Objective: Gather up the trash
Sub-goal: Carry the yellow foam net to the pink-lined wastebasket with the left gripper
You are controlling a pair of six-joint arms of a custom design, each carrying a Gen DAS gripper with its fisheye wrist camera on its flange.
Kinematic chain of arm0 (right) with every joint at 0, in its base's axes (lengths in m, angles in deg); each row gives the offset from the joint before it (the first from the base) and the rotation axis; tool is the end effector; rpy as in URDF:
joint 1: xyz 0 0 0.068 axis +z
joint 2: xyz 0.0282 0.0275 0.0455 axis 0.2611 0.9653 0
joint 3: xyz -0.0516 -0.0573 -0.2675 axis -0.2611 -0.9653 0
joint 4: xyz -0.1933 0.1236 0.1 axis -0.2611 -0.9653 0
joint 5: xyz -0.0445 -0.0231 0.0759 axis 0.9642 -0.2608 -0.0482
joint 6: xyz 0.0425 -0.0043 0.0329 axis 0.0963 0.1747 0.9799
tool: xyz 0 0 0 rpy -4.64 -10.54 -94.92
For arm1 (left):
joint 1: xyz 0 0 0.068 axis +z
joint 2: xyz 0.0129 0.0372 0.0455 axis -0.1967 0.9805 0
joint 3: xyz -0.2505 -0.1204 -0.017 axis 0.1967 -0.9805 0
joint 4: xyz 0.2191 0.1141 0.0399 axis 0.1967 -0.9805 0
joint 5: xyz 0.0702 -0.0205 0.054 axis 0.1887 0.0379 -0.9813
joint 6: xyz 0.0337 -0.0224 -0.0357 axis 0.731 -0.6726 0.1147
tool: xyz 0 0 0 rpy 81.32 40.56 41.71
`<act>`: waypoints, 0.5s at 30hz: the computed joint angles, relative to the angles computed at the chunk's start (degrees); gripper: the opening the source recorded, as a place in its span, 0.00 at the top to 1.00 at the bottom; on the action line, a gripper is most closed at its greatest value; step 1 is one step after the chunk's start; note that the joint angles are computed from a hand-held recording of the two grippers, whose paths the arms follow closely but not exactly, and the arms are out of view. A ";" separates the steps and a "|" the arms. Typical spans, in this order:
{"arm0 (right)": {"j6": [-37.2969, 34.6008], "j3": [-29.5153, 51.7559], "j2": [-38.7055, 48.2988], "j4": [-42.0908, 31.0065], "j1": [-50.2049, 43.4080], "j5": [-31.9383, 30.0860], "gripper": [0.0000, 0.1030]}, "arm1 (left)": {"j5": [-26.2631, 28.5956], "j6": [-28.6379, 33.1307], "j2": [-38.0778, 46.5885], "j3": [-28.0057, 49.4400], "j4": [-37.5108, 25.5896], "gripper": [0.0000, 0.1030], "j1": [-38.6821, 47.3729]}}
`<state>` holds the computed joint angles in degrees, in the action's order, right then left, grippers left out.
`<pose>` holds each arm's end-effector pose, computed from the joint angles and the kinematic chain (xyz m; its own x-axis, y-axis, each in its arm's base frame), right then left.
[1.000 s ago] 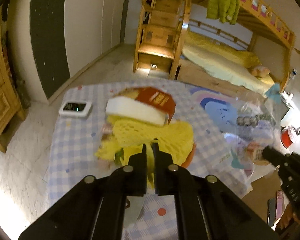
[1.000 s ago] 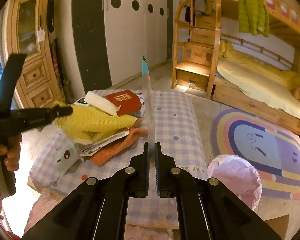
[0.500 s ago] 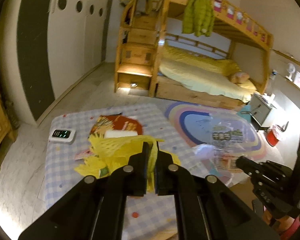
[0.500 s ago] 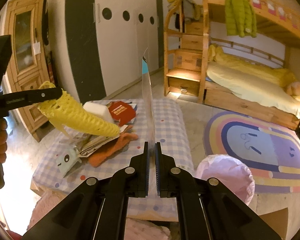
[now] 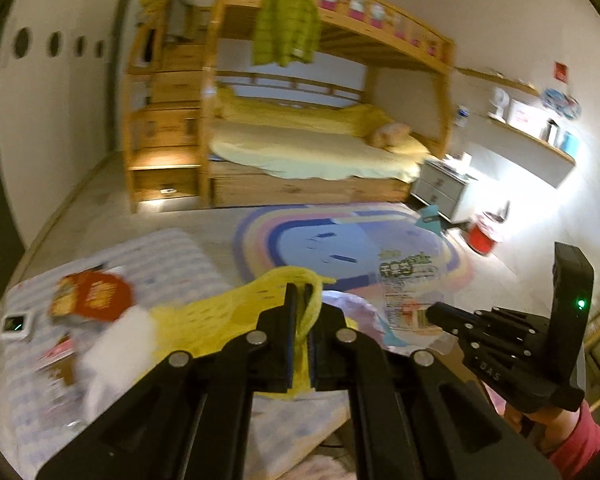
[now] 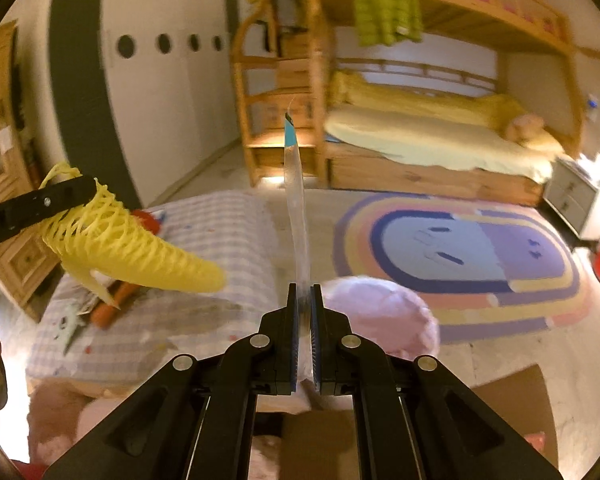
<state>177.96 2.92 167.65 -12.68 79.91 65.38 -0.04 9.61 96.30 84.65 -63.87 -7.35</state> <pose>0.1258 0.1995 0.2486 -0.4702 0.3627 -0.8046 0.4916 0.8647 0.1025 0.3154 -0.0066 0.2883 -0.3489 0.4318 -0.8317 0.8835 0.4476 -0.1381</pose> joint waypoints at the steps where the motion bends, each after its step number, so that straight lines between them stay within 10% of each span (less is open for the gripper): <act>1: 1.32 -0.92 -0.71 -0.78 -0.05 -0.23 0.94 | 0.10 0.18 -0.92 -1.20 0.35 0.98 -0.92; 15: -4.65 -21.90 -10.57 16.78 -11.53 -8.16 0.94 | -14.60 -13.92 6.10 -12.24 27.08 0.97 -22.18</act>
